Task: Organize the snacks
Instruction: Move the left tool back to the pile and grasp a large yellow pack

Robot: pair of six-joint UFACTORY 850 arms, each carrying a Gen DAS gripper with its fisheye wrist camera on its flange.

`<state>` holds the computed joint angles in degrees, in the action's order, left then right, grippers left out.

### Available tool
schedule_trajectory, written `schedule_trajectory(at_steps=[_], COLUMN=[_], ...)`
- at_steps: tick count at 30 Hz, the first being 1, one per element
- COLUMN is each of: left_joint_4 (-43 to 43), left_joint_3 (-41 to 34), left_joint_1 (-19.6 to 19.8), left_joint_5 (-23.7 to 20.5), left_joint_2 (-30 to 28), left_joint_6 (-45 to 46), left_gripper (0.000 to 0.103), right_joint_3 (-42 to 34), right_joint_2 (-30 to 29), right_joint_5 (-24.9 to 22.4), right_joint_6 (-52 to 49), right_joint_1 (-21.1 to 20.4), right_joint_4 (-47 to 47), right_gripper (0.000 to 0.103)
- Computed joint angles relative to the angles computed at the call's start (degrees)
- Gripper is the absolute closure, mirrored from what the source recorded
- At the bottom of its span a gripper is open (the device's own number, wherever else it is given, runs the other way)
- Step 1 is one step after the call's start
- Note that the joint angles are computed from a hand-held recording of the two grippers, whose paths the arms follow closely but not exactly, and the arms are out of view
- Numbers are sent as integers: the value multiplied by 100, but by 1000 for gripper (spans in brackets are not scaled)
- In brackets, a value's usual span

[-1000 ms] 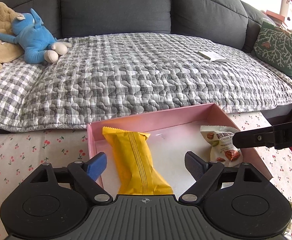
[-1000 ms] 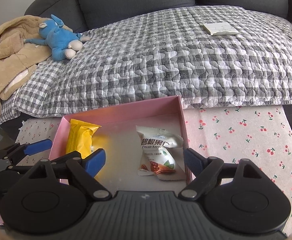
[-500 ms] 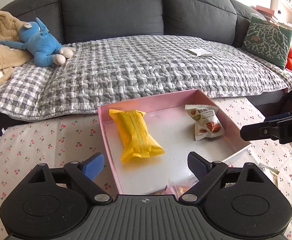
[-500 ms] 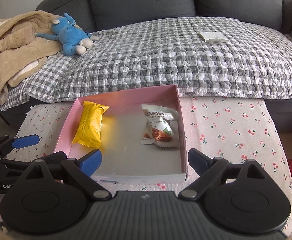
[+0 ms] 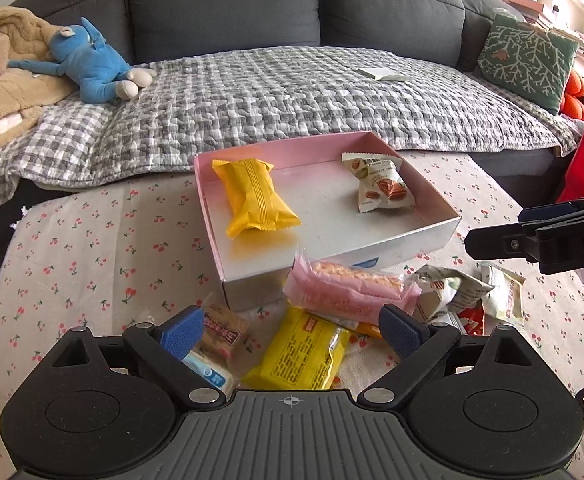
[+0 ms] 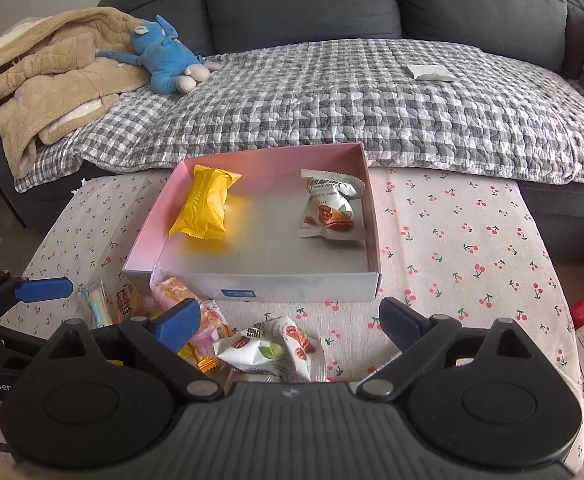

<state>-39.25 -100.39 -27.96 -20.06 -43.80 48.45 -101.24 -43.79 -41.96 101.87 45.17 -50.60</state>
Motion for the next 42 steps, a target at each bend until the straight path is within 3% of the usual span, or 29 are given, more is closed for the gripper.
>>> schedule_trajectory(at_steps=[14, 18, 23, 27, 32, 36, 40, 42], left_joint_4=[51, 160, 281, 182, 271, 439, 873, 1285], left_joint_3=[842, 801, 960, 956, 991, 813, 678, 601], left_joint_1=[179, 262, 296, 361, 386, 391, 334, 296], left_joint_5=[200, -50, -28, -458, -498, -641, -598, -547], left_joint_2=[412, 339, 380, 338, 346, 248, 171, 127], left_joint_6=[-36, -192, -165, 34, -242, -958, -1515, -1973], left_gripper=[5, 5, 5, 5, 5, 5, 5, 5], right_joint_3=[226, 171, 78, 105, 218, 267, 347, 413], right_joint_2=[-15, -133, -305, -349, -322, -320, -276, -228], right_joint_5=[293, 423, 348, 292, 30, -5, -151, 1], right_joint_6=[242, 231, -129, -166, 527, 840, 1169, 1258], right_joint_1=[245, 298, 385, 416, 441, 407, 361, 293], right_joint_4=[-312, -306, -259, -209, -736, -1094, -1218, -1262], right_gripper=[3, 3, 3, 4, 4, 8, 13, 14])
